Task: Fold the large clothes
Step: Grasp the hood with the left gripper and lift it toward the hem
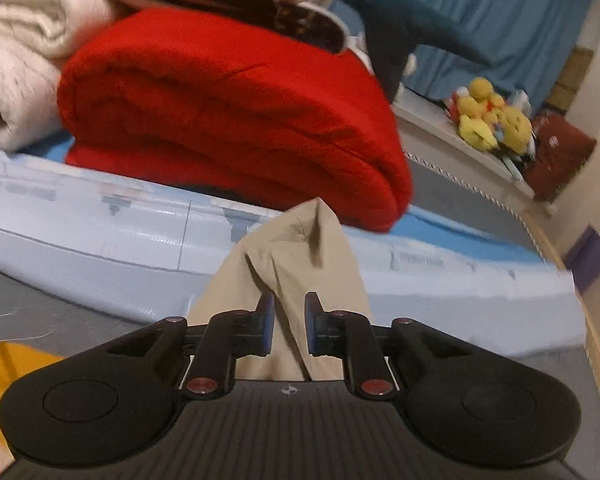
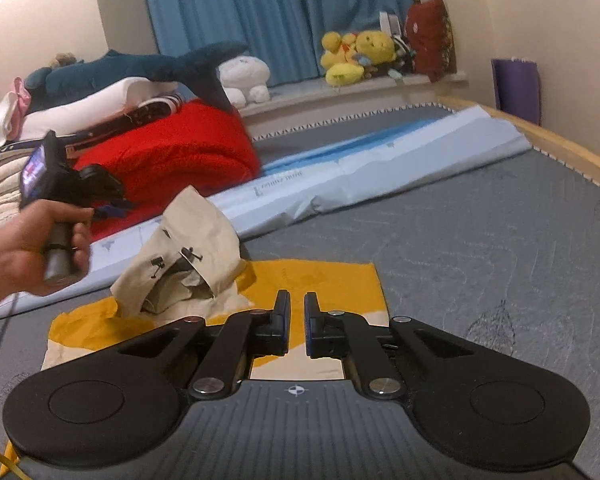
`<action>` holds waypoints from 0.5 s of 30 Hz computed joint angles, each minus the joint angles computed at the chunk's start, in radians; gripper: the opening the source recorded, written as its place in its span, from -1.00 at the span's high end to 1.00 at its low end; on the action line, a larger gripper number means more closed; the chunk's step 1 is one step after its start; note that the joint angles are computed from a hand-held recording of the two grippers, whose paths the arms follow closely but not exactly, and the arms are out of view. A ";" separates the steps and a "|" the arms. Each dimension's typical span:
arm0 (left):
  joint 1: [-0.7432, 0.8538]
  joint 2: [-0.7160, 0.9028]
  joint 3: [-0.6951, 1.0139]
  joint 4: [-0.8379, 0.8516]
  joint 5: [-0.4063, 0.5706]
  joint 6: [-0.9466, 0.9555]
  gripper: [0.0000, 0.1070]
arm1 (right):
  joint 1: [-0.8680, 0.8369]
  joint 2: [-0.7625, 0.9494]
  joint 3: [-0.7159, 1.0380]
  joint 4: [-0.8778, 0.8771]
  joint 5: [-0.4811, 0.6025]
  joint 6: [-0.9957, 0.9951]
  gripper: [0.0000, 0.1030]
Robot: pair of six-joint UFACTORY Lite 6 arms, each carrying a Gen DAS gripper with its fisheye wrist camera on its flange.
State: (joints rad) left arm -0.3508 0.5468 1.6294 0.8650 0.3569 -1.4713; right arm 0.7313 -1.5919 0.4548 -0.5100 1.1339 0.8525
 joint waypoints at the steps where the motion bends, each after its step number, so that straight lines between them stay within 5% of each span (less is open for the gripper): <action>1: 0.017 0.040 0.030 0.022 -0.023 -0.037 0.64 | 0.031 0.008 -0.007 -0.021 0.007 0.036 0.86; 2: 0.037 0.086 0.071 0.013 -0.053 -0.050 0.57 | 0.054 0.016 -0.013 -0.035 0.013 0.063 0.86; 4: 0.072 0.178 0.168 -0.130 -0.103 0.042 0.11 | 0.089 0.035 -0.020 -0.053 0.016 0.105 0.86; 8: 0.092 0.339 0.358 -0.309 -0.076 0.142 0.05 | 0.012 0.060 -0.033 0.001 -0.050 0.040 0.86; 9: 0.098 0.382 0.409 -0.406 -0.072 0.223 0.07 | 0.011 0.063 -0.036 0.000 -0.052 0.045 0.86; 11: 0.105 0.445 0.478 -0.567 -0.064 0.382 0.54 | 0.090 0.061 -0.040 -0.051 -0.012 0.127 0.86; 12: 0.100 0.443 0.474 -0.585 -0.069 0.406 0.94 | 0.135 0.059 -0.039 -0.077 0.013 0.168 0.86; 15: 0.068 0.301 0.296 -0.390 -0.146 0.260 0.99 | 0.224 0.056 -0.030 -0.135 0.068 0.239 0.86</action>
State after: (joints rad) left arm -0.2830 0.8476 1.9249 0.4755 0.2113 -1.2112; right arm 0.9555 -1.5364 0.4247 -0.6452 1.2015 1.0913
